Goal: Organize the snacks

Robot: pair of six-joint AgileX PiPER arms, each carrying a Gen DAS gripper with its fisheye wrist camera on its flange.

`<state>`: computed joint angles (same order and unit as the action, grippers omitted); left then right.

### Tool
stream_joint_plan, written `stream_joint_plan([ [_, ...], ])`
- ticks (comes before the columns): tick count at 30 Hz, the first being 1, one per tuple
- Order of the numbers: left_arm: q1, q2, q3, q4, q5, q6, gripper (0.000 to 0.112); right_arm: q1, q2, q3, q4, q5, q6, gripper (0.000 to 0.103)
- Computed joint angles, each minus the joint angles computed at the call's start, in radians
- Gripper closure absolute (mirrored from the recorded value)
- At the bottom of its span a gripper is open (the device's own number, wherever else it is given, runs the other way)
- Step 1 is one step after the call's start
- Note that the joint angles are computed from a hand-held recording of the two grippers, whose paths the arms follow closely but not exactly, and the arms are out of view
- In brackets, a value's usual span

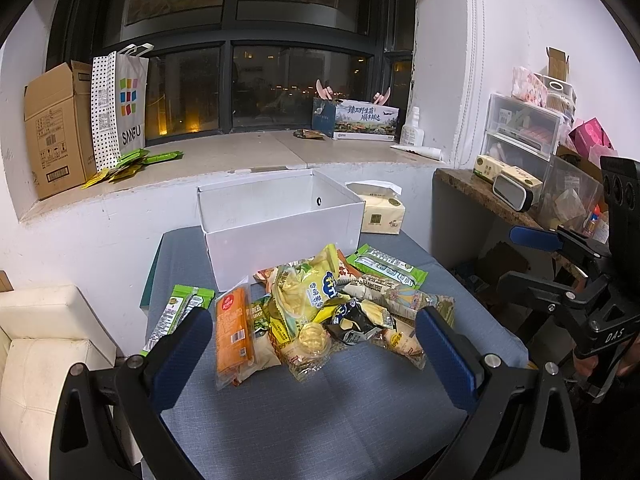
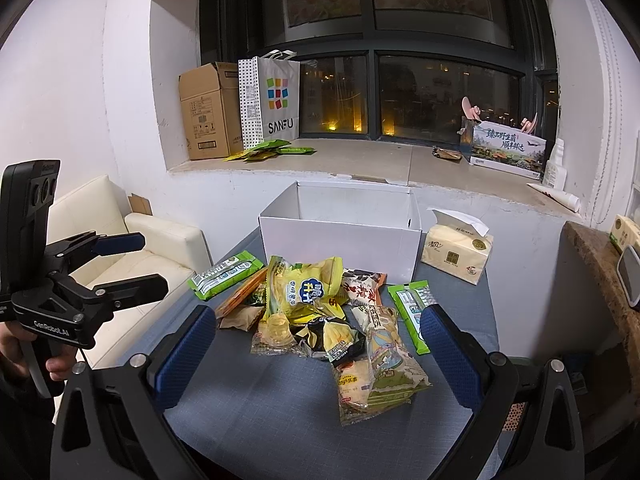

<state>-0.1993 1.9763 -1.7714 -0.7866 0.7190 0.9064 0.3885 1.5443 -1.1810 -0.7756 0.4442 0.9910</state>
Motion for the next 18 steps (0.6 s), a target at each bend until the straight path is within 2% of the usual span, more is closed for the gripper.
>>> stream_joint_plan([
  [18,-0.002,-0.001,0.004,0.004,-0.002,0.003,0.009,0.005,-0.003,0.007,-0.009,0.000,0.011,0.000],
])
